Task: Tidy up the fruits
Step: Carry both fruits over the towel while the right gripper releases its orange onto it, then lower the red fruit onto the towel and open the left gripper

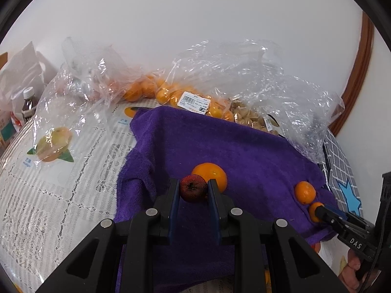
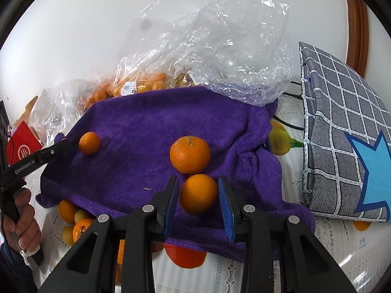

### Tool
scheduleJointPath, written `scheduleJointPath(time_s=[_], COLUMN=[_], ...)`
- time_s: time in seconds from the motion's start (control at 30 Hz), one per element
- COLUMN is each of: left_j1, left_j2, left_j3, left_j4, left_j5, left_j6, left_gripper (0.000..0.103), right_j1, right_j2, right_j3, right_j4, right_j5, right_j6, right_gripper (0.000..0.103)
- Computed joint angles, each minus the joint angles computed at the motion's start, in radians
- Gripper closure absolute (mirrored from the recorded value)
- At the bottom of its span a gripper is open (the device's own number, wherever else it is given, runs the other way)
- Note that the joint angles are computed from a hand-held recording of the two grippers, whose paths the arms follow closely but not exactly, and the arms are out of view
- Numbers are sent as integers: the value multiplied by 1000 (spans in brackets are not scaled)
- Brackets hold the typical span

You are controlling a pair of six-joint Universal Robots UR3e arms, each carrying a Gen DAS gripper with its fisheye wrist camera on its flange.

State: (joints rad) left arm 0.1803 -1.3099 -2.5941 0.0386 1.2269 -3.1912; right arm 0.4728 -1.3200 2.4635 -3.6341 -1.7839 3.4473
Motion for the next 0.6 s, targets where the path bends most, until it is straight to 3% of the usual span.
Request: scheduleJointPath(time_s=[0.2, 0.37, 0.6], left_j1=[-12, 11, 12], left_j2=[-18, -20, -30], left_j3=[4, 9, 4], left_j4=[7, -27, -7], left_j5=[1, -25, -45], left_j6=[8, 7, 15], left_gripper=[81, 81, 80], right_j1=[3, 12, 48], right_j2=[2, 0, 12], right_j3=[2, 19, -1], right_j4=[-13, -62, -55], right_j5=[4, -8, -58], right_j6=[0, 2, 17], right_gripper=[67, 50, 47])
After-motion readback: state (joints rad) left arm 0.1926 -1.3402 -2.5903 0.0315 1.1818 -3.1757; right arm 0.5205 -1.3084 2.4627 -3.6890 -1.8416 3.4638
